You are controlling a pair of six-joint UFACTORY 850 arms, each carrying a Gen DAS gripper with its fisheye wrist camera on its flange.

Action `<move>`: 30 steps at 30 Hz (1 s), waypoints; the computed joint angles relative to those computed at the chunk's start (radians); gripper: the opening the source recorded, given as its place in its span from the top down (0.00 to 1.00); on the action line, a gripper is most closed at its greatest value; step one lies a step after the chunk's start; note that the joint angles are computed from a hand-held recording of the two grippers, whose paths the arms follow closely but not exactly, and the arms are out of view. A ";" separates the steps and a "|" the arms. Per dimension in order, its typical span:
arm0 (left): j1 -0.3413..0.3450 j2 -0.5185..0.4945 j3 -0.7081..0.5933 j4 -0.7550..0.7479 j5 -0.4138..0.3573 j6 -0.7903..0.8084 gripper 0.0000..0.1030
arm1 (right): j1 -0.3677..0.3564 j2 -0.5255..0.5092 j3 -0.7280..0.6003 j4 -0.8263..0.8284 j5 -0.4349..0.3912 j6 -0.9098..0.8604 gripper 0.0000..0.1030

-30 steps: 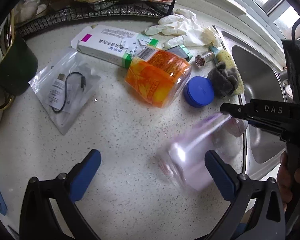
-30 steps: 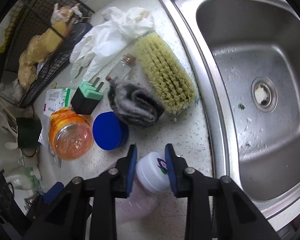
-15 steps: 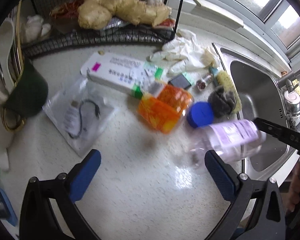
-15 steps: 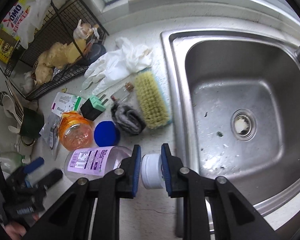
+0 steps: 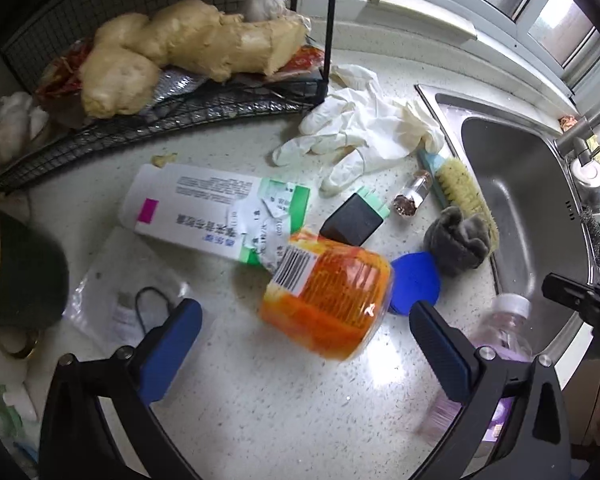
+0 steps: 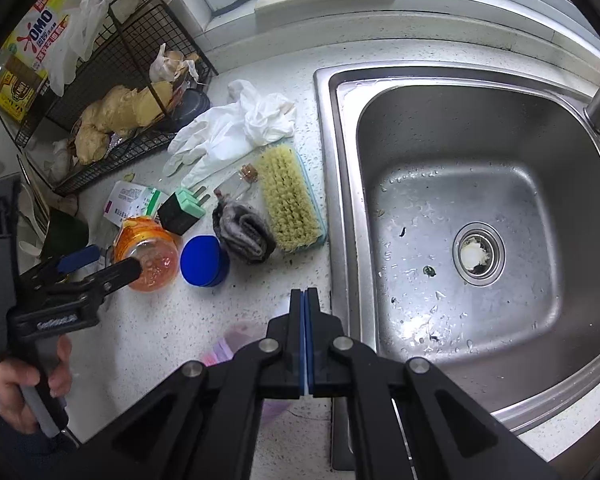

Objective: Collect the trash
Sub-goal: 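Grasp the orange jar with the left tool while the right tool grasps the purple grape juice bottle, then lift the jar and bottle off the counter and carry them down toward the red basin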

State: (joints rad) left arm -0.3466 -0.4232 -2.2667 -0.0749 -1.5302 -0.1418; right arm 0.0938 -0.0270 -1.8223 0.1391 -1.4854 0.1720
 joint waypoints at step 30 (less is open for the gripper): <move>-0.087 0.202 0.232 0.017 0.021 -0.109 0.45 | 0.025 0.059 0.055 0.091 -0.114 0.129 0.25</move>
State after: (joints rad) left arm -0.4333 -0.2208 -2.0348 -0.0580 -1.5094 -0.2510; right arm 0.1190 0.0322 -1.7676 0.2300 -1.5994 0.3008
